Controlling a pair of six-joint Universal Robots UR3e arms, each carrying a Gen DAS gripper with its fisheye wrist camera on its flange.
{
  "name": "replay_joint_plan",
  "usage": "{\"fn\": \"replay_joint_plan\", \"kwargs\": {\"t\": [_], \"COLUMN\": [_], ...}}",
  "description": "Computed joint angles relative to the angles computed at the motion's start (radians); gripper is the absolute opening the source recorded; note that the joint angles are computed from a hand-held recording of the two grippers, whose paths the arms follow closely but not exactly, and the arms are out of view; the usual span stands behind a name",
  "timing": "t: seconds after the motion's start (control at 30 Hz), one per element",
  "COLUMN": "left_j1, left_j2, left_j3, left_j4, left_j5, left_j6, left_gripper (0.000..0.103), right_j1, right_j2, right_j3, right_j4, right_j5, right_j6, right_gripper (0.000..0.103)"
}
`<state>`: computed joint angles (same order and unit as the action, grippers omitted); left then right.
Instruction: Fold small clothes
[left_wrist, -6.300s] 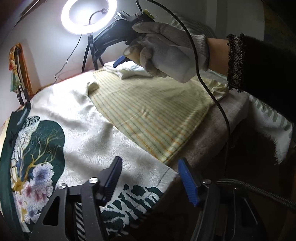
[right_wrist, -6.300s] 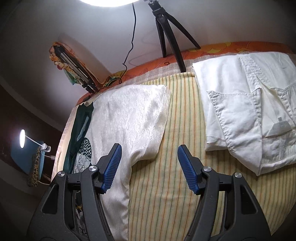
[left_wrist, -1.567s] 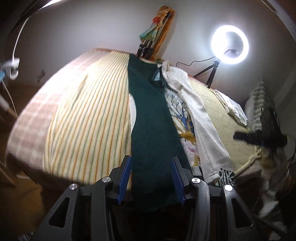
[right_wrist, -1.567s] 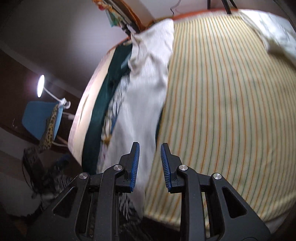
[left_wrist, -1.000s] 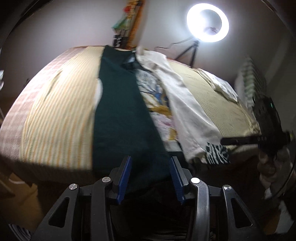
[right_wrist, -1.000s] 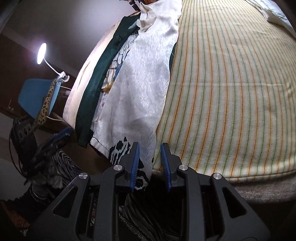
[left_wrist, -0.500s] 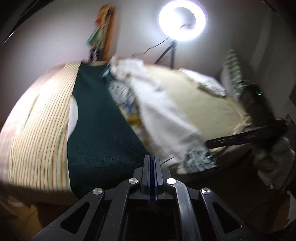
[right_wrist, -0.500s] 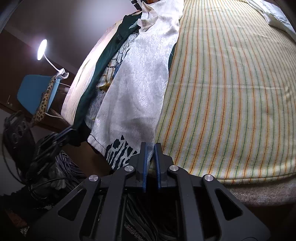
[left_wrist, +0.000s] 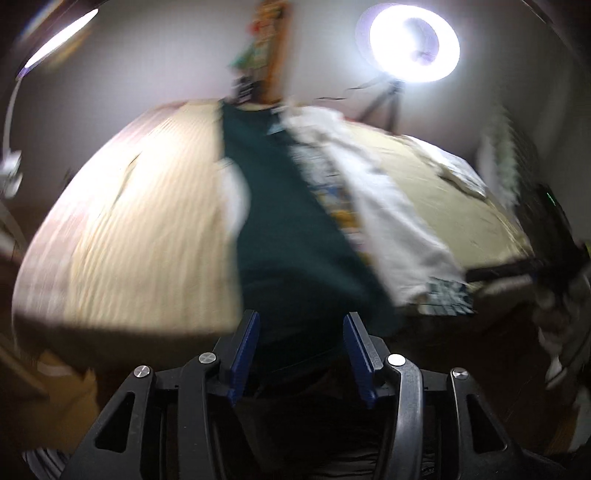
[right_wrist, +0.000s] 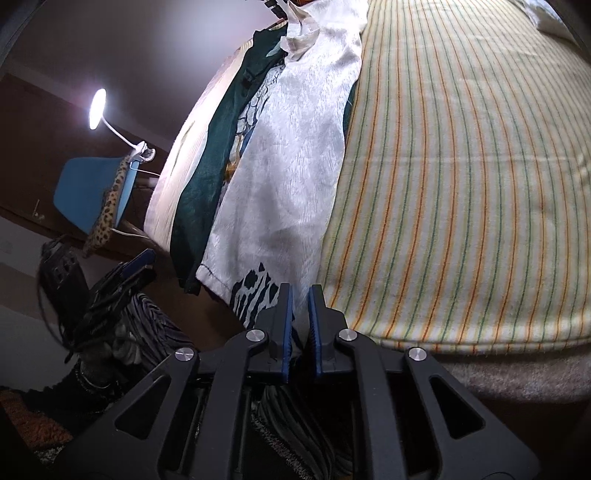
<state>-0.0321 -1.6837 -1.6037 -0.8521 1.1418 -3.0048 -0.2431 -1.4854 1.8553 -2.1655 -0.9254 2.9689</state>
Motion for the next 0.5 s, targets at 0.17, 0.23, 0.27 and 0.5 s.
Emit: {"fn": "replay_joint_plan", "kwargs": {"t": [0.17,0.23,0.27,0.5], "left_j1": [0.084,0.091,0.097,0.132], "left_j2": [-0.031,-0.050,-0.064,-0.128], "left_j3": [0.039,0.057,0.070,0.084], "left_j4": [-0.164,-0.191,-0.218,-0.305], "left_j5": [-0.105,-0.127,-0.148,-0.252], "left_j6": [-0.016,-0.015,-0.011,-0.057], "left_gripper": [0.050,0.051,0.051,0.046], "right_j1": [-0.040,-0.054,-0.059,-0.080], "right_j2": [-0.046,-0.056,-0.052,-0.017], "right_j3": [0.070,0.089,0.094,0.045], "right_j4": [0.068,0.079,0.082,0.192], "right_j5": [0.069,0.094,0.109,0.143], "right_j6": [-0.033,-0.038,-0.039,-0.084], "right_gripper": [0.029,0.037,0.037,0.038]}}
